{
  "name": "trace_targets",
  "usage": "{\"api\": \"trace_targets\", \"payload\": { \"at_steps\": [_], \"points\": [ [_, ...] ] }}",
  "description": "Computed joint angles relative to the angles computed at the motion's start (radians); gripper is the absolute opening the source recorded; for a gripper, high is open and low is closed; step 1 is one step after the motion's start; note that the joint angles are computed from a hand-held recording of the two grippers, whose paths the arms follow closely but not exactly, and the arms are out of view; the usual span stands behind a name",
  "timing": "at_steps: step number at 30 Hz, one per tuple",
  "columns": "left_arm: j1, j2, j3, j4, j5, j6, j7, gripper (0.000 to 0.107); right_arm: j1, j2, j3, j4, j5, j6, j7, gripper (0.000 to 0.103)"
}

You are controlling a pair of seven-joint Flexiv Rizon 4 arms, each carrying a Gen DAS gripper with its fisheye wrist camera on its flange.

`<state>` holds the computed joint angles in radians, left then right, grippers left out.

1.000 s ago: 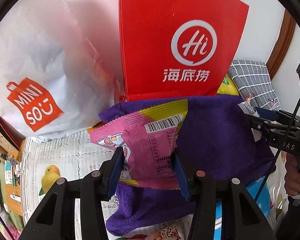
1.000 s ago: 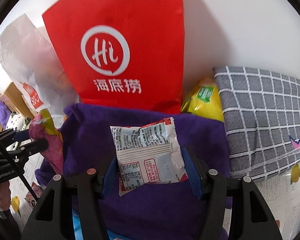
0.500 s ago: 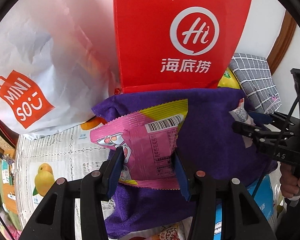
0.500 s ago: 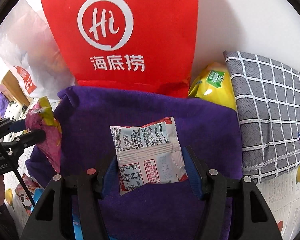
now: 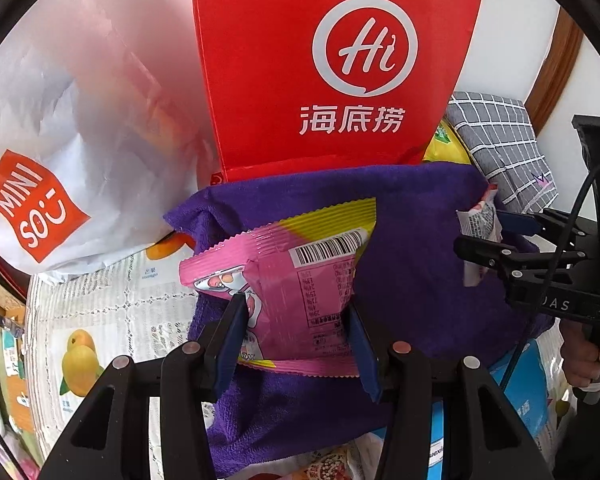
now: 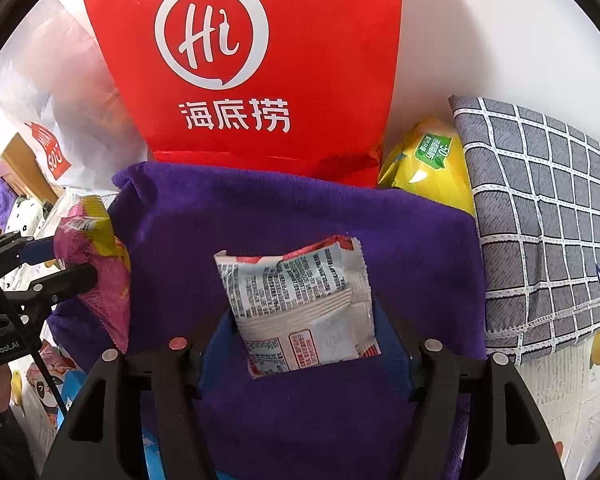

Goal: Organize snacks
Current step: 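Open both tools to drop the pink bag and white packet onto the towel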

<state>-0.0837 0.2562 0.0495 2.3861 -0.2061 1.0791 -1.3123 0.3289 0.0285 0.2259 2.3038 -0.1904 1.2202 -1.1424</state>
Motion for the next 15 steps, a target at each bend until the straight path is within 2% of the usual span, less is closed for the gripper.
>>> {"api": "trace_targets", "payload": {
  "at_steps": [4,6,8,11,15],
  "points": [
    [-0.006,0.008,0.001,0.000,-0.011,-0.018,-0.003,0.056,0.002,0.009,0.001,-0.006,0.022,-0.026,-0.011,0.068],
    [-0.005,0.016,-0.004,0.000,-0.001,-0.019,-0.012,0.068,0.009,0.011,0.002,-0.023,0.066,-0.058,-0.039,0.071],
    [-0.008,0.031,-0.002,0.004,0.000,-0.019,-0.018,0.070,0.013,0.016,0.004,-0.034,0.098,-0.074,-0.055,0.071],
    [-0.015,0.051,0.008,0.008,-0.022,-0.034,-0.020,0.078,0.013,0.039,0.008,-0.030,0.099,-0.074,-0.053,0.073],
    [-0.005,0.099,0.010,0.023,-0.008,-0.034,-0.041,0.078,0.011,0.088,0.016,-0.015,0.077,-0.060,-0.025,0.076]
  ]
}}
